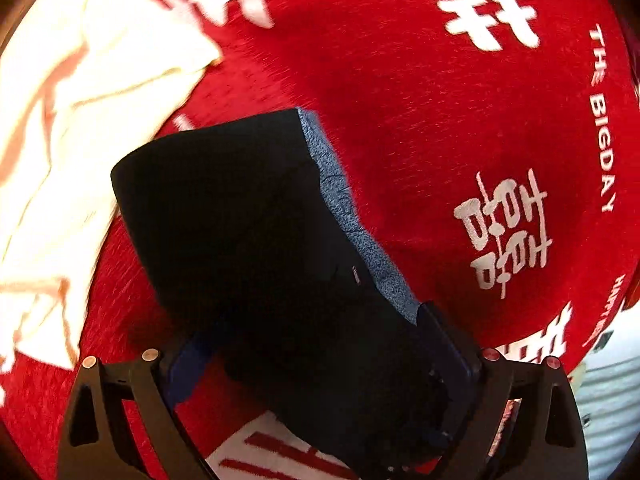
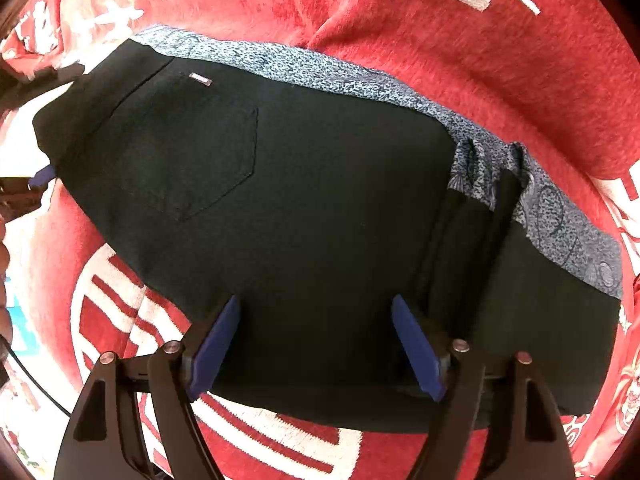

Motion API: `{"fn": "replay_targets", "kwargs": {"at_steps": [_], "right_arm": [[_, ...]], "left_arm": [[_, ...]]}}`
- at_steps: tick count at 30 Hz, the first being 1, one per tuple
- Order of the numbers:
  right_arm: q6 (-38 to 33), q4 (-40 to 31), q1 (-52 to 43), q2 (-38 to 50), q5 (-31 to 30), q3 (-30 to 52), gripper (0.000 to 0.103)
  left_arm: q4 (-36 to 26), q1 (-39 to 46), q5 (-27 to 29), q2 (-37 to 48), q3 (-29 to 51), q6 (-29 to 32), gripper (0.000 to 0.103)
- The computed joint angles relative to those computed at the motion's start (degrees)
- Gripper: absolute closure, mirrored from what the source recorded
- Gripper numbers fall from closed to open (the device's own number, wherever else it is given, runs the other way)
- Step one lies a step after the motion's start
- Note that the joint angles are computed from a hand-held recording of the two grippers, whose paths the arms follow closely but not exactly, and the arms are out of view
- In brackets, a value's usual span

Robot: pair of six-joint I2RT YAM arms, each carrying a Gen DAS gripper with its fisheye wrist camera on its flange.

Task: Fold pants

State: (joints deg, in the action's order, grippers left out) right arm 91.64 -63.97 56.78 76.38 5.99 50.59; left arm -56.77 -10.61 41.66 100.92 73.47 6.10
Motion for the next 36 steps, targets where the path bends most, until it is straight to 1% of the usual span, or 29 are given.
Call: {"fn": "replay_targets", "kwargs": {"at_steps": [3,5,7,8,9,11,12,14,16,18,19,20,21,22,23,24,25,27,28,29,30,31,32,33,34,35,36], "right_arm": [[0.1,0.3,-0.1,-0.8,0.2,-0.6,0.021],[0.3,0.4,-0.6,-2.1,0.1,-1.0,0.021],[0.1,0.2,-1.6,-4.2,-0.4,-1.4,0.021],[0.0,-0.5,-2.5,-5.6,-0.6,-1.4,0.021],[-0.4,-1.5,-3.5,-6.8,-0.6,-1.1,0.021],[-1.7,-4.8,-6.1,-9.8,0.6,0.8,0.021],[-3.0,-5.9,-7.6,-10.8,1.0,1.8,0.021],[-9.8,-6.7,-14.4,-13.5,0.0,4.1,0.021],[-18.9,-4.9,-24.0,-14.7,-4.7,6.0,0.021],[-25.7,-2.4,-31.9,-13.2,-10.5,8.1,0.021],[-29.4,-0.7,-36.1,-11.1,-14.2,9.9,0.020],[-32.2,0.7,-38.9,-8.4,-17.4,11.9,0.019],[-35.7,1.9,-42.0,-4.2,-21.3,14.9,0.018],[-38.3,2.2,-43.9,-0.3,-24.0,17.8,0.017],[-39.6,2.3,-43.7,3.8,-26.1,21.3,0.017],[-42.0,2.1,-44.0,8.3,-27.8,25.1,0.016],[-45.3,0.2,-43.4,14.7,-28.7,31.7,0.016],[-49.2,-4.0,-41.6,23.6,-28.5,42.4,0.015],[-51.7,-6.2,-40.4,29.4,-29.0,48.9,0.015],[-52.4,-8.1,-39.4,32.4,-29.3,52.6,0.015],[-54.0,-11.4,-38.2,37.9,-29.5,58.9,0.015],[-55.0,-14.0,-37.4,41.3,-29.4,62.5,0.015],[-56.4,-18.2,-36.6,46.3,-29.3,68.4,0.015],[-57.6,-21.3,-36.1,49.9,-29.5,72.4,0.015],[-58.3,-22.9,-35.7,51.6,-29.6,73.6,0.015],[-58.7,-24.4,-35.5,53.4,-29.8,74.6,0.017],[-58.6,-24.5,-35.6,53.8,-30.2,73.7,0.043]], "left_arm": [[1.9,-2.7,-6.8,2.1,0.1,-2.9,0.008],[4.4,-3.6,-8.7,0.5,-1.7,-4.3,0.008],[5.4,-6.0,-15.0,-1.4,-2.3,-5.2,0.023],[6.2,-8.0,-20.3,-2.6,-2.8,-5.5,0.045],[7.0,-10.2,-25.9,-3.8,-3.6,-4.4,0.059],[8.8,-12.1,-29.7,-6.6,-5.4,-1.5,0.067],[9.8,-13.4,-31.4,-8.2,-6.5,-0.2,0.068],[14.2,-19.2,-39.3,-13.5,-11.1,3.4,0.068],[18.9,-24.1,-46.2,-17.5,-15.7,7.2,0.068],[23.3,-28.4,-52.0,-21.5,-20.8,11.0,0.068],[24.8,-29.8,-53.6,-22.9,-22.6,12.2,0.068],[24.6,-29.6,-54.0,-23.3,-22.3,13.2,0.068],[25.4,-30.1,-54.9,-23.8,-23.2,14.0,0.068],[26.0,-30.4,-55.5,-23.9,-23.7,14.6,0.068],[26.6,-32.1,-56.6,-22.8,-23.5,13.5,0.068],[26.9,-32.1,-56.7,-22.7,-23.6,13.7,0.068],[27.0,-32.0,-56.7,-22.8,-23.7,14.0,0.068],[27.3,-32.6,-57.3,-22.8,-23.9,14.0,0.068],[27.7,-32.5,-57.4,-23.0,-24.3,14.3,0.068],[27.8,-32.9,-57.9,-22.9,-24.3,14.2,0.068],[27.7,-31.3,-57.1,-24.1,-24.9,15.7,0.068],[27.9,-30.1,-56.6,-23.8,-24.6,16.6,0.068],[28.0,-30.0,-56.6,-23.6,-24.5,16.4,0.068],[28.0,-30.1,-56.7,-23.5,-24.4,16.2,0.068],[27.9,-30.1,-56.7,-23.3,-24.2,16.1,0.068],[27.1,-31.9,-57.6,-24.8,-25.1,14.7,0.068],[26.9,-31.9,-57.5,-24.9,-25.1,14.6,0.068]]}}
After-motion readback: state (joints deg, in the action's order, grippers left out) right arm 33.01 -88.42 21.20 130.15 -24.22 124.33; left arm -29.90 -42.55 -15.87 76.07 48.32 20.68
